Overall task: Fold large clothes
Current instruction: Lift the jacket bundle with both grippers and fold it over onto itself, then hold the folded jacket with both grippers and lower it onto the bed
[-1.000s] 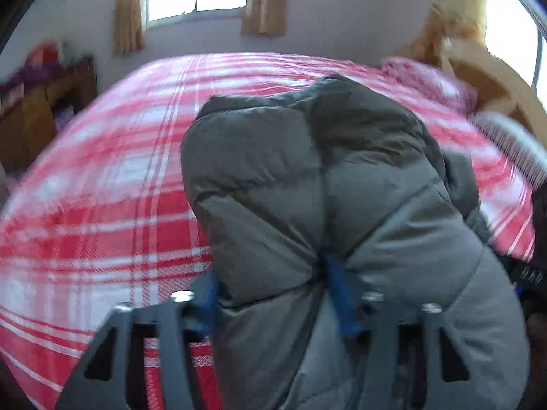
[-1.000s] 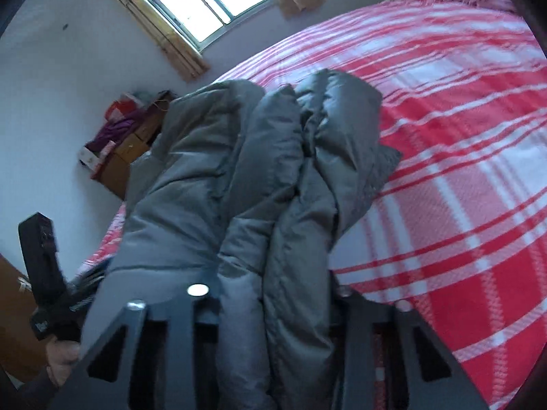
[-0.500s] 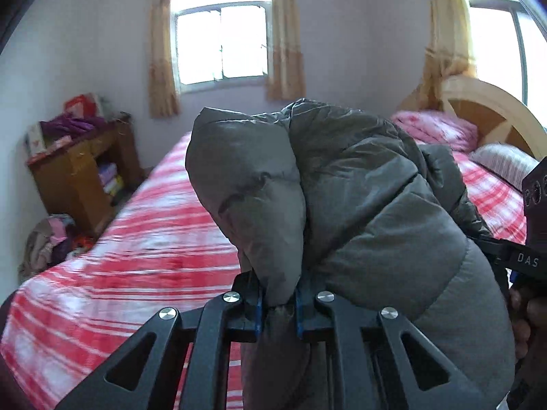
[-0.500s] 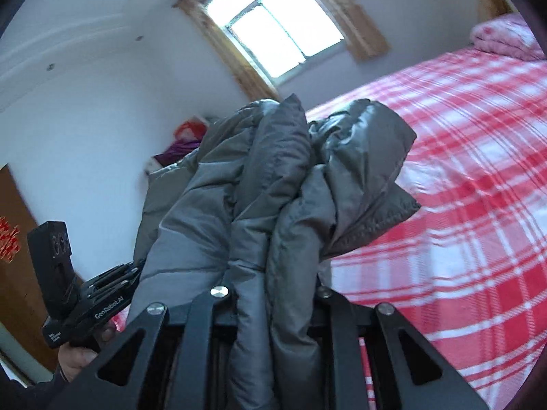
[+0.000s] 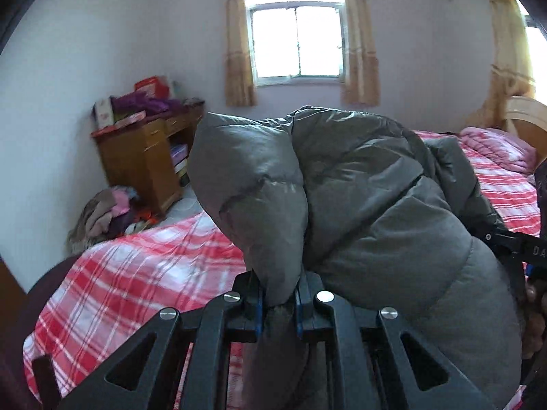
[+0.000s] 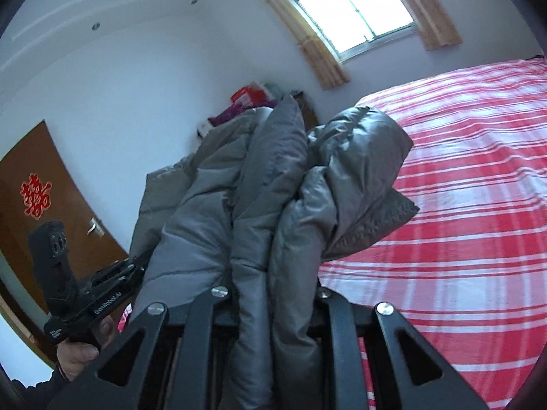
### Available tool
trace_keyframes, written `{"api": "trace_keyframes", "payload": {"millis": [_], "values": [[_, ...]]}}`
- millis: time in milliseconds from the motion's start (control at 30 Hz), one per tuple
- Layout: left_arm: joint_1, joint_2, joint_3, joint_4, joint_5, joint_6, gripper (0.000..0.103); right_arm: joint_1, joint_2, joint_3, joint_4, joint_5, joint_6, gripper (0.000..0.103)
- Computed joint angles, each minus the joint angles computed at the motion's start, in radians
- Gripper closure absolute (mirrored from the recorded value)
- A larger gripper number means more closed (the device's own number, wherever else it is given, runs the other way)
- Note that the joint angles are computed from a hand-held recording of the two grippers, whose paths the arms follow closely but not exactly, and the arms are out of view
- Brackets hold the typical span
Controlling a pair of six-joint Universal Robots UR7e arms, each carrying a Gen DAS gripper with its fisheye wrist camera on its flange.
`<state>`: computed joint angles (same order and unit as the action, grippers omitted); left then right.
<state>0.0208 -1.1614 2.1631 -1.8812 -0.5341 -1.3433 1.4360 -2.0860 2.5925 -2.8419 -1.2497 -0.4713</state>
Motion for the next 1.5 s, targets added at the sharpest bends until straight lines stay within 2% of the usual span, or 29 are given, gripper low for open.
{"api": "trace_keyframes", "payload": {"millis": [67, 233, 333, 467, 500, 600, 733, 867, 1067, 1500], "values": [[0.009, -0.025, 0.025, 0.034, -0.012, -0.043, 0.091, 0.043, 0.061, 0.003, -0.049, -0.039, 0.004, 0.083], [0.050, -0.051, 0.090, 0.038, -0.051, -0.090, 0.090, 0.085, 0.230, -0.023, -0.136, -0.108, 0.014, 0.083], [0.066, -0.054, 0.113, 0.038, -0.067, -0.123, 0.083, 0.109, 0.291, -0.030, -0.167, -0.157, 0.039, 0.083], [0.093, -0.036, 0.118, 0.074, -0.086, -0.192, 0.049, 0.130, 0.359, -0.033, -0.206, -0.228, 0.059, 0.081], [0.099, -0.032, 0.118, 0.089, -0.088, -0.211, 0.039, 0.136, 0.370, -0.039, -0.202, -0.248, 0.064, 0.080], [0.114, -0.041, 0.126, 0.129, -0.089, -0.290, 0.018, 0.135, 0.394, -0.040, -0.205, -0.294, 0.077, 0.071], [0.127, -0.062, 0.144, 0.089, -0.102, -0.315, 0.011, 0.106, 0.407, -0.025, -0.229, -0.292, 0.085, 0.062], [0.132, -0.052, 0.144, 0.098, -0.095, -0.329, 0.007, 0.093, 0.414, -0.012, -0.252, -0.296, 0.087, 0.059], [0.143, -0.044, 0.145, 0.094, -0.098, -0.343, 0.003, 0.133, 0.427, -0.003, -0.286, -0.362, 0.098, 0.055], [0.153, -0.042, 0.163, 0.050, -0.101, -0.338, 0.001, 0.149, 0.473, -0.019, -0.304, -0.418, 0.115, 0.049]]}}
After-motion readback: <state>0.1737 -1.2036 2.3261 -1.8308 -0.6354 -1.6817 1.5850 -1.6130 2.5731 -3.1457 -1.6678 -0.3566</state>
